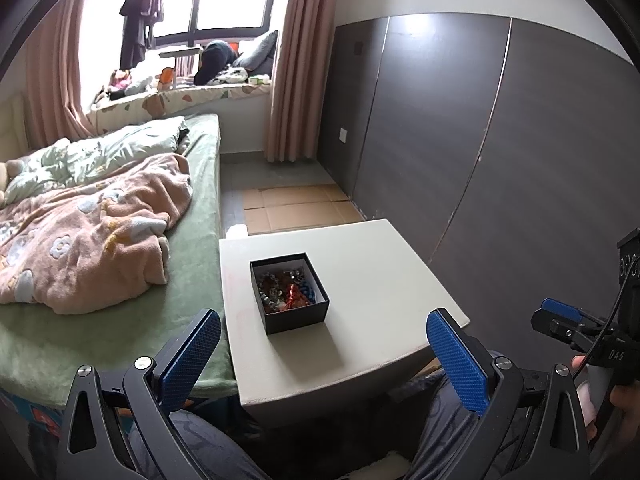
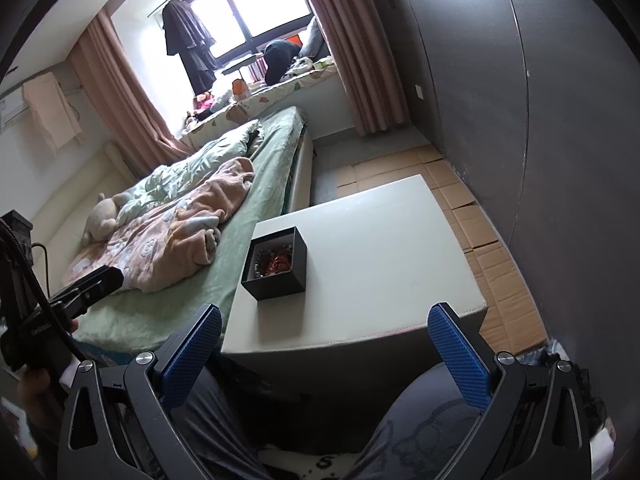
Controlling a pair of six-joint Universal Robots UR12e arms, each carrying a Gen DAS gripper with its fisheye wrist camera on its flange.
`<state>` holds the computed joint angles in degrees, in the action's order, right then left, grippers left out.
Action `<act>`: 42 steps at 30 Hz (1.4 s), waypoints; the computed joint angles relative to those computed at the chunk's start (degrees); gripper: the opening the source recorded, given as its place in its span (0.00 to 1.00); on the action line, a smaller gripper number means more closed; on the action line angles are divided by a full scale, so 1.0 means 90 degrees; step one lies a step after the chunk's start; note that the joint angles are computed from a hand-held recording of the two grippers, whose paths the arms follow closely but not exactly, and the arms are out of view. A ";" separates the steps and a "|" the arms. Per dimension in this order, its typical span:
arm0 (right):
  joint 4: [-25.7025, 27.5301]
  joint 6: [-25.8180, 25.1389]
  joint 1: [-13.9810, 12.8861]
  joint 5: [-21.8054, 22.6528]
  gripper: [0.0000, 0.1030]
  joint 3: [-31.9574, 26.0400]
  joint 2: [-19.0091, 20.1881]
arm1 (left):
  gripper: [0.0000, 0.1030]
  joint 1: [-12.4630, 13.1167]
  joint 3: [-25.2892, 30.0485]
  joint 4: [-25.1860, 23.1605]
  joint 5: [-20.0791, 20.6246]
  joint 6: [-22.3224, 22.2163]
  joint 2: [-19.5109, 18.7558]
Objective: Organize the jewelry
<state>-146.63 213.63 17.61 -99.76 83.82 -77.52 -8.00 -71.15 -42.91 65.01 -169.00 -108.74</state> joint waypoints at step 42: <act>0.0083 -0.0085 0.0100 -0.0061 1.00 -0.0027 0.0054 | 1.00 0.0091 -0.0142 -0.0031 -0.0082 -0.0001 0.0072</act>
